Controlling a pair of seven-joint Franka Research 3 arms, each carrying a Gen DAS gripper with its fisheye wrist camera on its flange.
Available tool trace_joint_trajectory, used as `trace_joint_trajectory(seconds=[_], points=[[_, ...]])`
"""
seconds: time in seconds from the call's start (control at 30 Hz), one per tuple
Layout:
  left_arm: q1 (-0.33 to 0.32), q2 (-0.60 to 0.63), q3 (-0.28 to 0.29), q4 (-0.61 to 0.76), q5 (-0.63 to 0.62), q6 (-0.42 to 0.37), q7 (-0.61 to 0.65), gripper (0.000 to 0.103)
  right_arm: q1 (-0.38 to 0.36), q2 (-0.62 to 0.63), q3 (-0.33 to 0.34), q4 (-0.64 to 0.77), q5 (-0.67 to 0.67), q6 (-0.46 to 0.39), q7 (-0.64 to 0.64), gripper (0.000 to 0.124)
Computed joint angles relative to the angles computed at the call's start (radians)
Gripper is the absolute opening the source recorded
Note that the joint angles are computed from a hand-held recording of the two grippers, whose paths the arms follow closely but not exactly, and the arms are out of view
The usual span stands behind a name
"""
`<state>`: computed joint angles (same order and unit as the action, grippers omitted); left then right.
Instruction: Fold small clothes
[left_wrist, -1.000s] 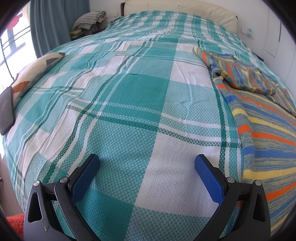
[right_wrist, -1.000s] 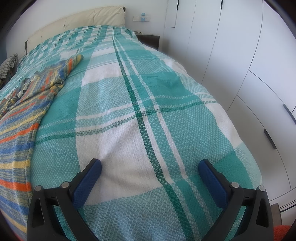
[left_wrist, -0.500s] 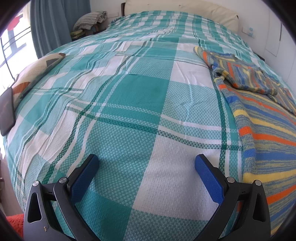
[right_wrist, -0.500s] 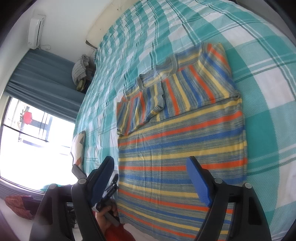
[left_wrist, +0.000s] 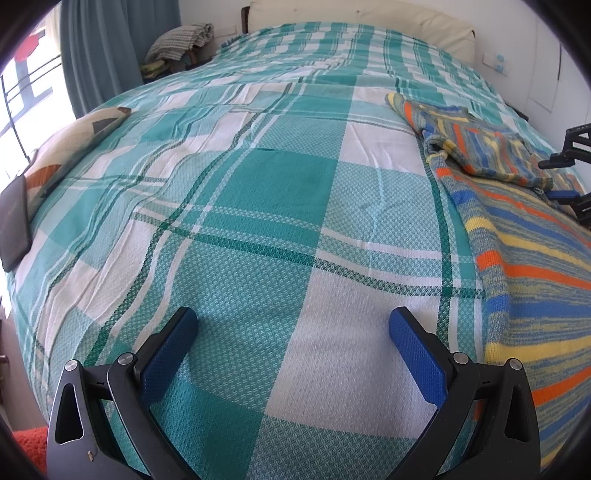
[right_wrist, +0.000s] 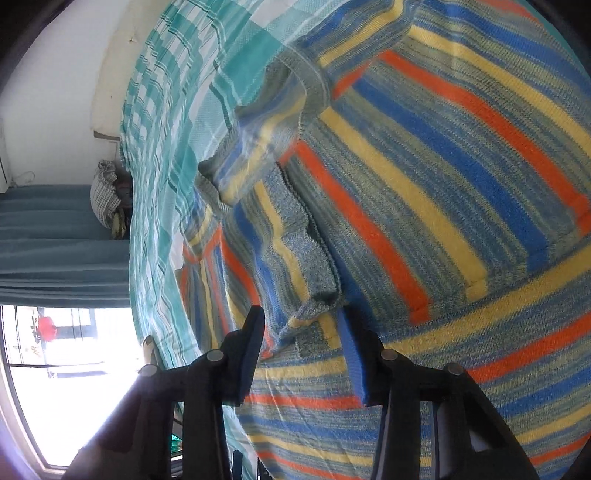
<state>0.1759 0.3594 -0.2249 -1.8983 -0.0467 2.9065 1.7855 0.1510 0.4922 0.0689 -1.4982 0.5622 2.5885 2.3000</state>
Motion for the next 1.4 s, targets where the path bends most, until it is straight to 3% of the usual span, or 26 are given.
trace_joint_trajectory(seconds=[0.1, 0.27, 0.33, 0.4, 0.47, 0.57, 0.7, 0.83, 1.0, 1.13, 1.3, 1.4], points=[[0.001, 0.002, 0.000, 0.003, 0.001, -0.001, 0.000, 0.103, 0.026, 0.002, -0.033, 0.001, -0.053, 0.010, 0.055, 0.006], [-0.006, 0.000, 0.007, -0.002, 0.010, 0.006, -0.008, 0.103, 0.107, -0.125, -0.090, -0.150, -0.217, 0.098, 0.108, 0.006], [-0.007, 0.001, 0.010, -0.001, 0.017, 0.010, -0.013, 0.103, 0.123, -0.124, -0.109, -0.146, -0.293, 0.043, 0.154, 0.006], [0.000, 0.003, 0.004, 0.001, 0.014, 0.012, -0.009, 0.103, 0.096, -0.110, -0.085, -0.144, -0.273, 0.008, 0.131, 0.010], [0.007, 0.006, -0.002, 0.004, 0.010, 0.014, -0.002, 0.103, 0.093, -0.115, -0.082, -0.166, -0.281, 0.040, 0.127, 0.018], [0.006, 0.008, -0.001, 0.004, 0.014, 0.019, -0.004, 0.103, 0.101, -0.141, -0.080, -0.183, -0.321, 0.054, 0.096, 0.060], [0.009, 0.008, -0.004, 0.004, 0.014, 0.018, -0.003, 0.103, 0.134, -0.246, -0.093, -0.272, -0.446, 0.047, 0.058, 0.064], [0.014, 0.009, -0.009, 0.005, 0.010, 0.020, 0.003, 0.103, 0.143, -0.417, -0.090, -0.461, -0.591, 0.089, 0.049, 0.068], [0.007, 0.003, -0.005, -0.010, 0.016, 0.033, -0.006, 0.103, 0.076, -0.651, -0.030, -0.708, -0.889, 0.057, 0.187, 0.069], [-0.003, -0.006, 0.006, -0.023, 0.032, 0.045, -0.025, 0.103, -0.018, -0.848, 0.058, -0.910, -1.034, 0.021, 0.269, 0.069], [0.011, -0.010, -0.008, -0.035, 0.027, 0.062, -0.023, 0.103, -0.112, -1.062, 0.163, -1.116, -1.043, -0.011, 0.376, 0.070], [0.022, -0.011, -0.019, -0.043, 0.018, 0.073, -0.015, 0.103, -0.132, -1.130, 0.182, -1.186, -0.978, -0.022, 0.407, 0.071]])
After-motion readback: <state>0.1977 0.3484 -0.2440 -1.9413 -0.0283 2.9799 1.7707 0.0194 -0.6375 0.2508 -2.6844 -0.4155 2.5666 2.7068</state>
